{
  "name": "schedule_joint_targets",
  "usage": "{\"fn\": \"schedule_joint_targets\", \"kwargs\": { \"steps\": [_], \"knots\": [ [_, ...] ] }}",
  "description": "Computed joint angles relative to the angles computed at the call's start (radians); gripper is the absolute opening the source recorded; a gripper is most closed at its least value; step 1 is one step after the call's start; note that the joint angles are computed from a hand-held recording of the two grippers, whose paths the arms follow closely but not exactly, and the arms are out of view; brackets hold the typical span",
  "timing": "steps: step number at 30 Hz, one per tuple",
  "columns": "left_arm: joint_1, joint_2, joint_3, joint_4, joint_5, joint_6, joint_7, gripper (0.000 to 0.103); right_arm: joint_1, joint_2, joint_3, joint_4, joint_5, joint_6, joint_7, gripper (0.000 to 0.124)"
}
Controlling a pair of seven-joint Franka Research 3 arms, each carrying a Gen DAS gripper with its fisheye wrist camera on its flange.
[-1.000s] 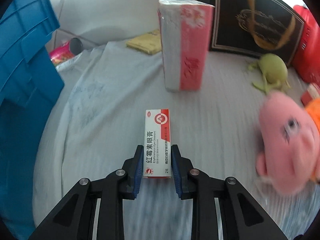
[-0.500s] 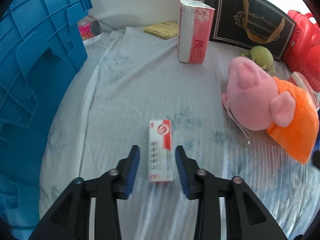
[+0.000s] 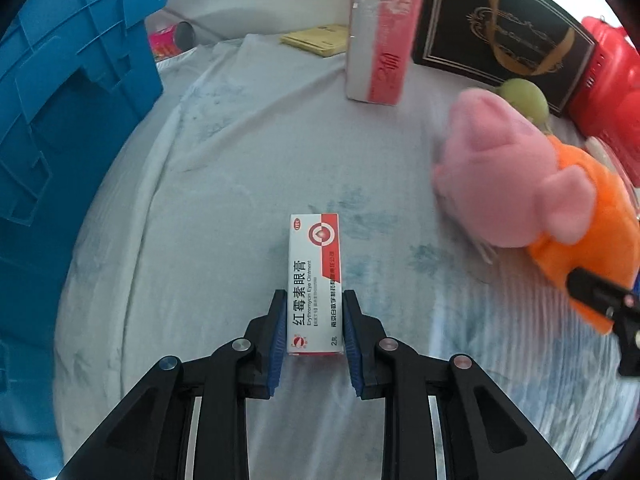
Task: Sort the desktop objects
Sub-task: 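Grasp the red-white eye ointment box with the left gripper while the right grasps the plush pig, then carry the ointment box and plush pig over the blue bin with both grippers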
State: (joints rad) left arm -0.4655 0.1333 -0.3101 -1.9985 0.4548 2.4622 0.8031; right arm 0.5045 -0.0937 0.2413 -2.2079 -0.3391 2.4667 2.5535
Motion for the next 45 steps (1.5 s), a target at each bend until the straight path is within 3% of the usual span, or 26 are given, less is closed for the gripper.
{"fn": "schedule_joint_targets", "kwargs": {
  "steps": [4,7,11,16,23,27,30,39,45],
  "knots": [
    [0.001,-0.039,0.001,-0.029,0.016,-0.010,-0.015,0.026,0.030,-0.061,-0.010,-0.093,0.212,0.190,-0.097,0.103],
    [0.008,-0.080,-0.004,-0.066,0.007,-0.007,-0.016,0.026,0.036,-0.087,0.002,-0.111,0.301,0.207,-0.148,0.103],
    [0.012,-0.102,-0.011,-0.094,-0.002,-0.005,-0.024,0.026,-0.039,-0.084,0.083,-0.010,0.024,0.001,0.007,0.103],
    [0.026,-0.049,-0.002,-0.066,-0.010,0.009,-0.023,0.026,-0.023,-0.005,0.050,0.078,-0.077,-0.120,-0.012,0.103],
    [0.014,0.021,0.002,0.000,-0.004,0.021,-0.012,0.026,0.007,0.124,-0.029,0.100,0.012,-0.024,-0.135,0.103],
    [0.003,0.035,0.007,0.020,0.010,0.025,-0.019,0.026,0.037,0.174,-0.061,0.126,-0.059,-0.031,-0.074,0.103],
    [0.001,0.033,0.010,0.020,0.016,0.029,-0.027,0.026,0.035,0.136,-0.075,0.068,-0.041,0.047,-0.031,0.098],
    [0.003,-0.043,0.003,-0.018,0.027,0.060,-0.026,0.026,0.019,0.010,-0.028,-0.010,-0.075,0.057,0.142,0.092],
    [0.011,-0.149,-0.011,-0.070,0.036,0.088,-0.032,0.026,-0.001,-0.076,0.039,0.007,-0.136,-0.021,0.224,0.092]
  ]
}}
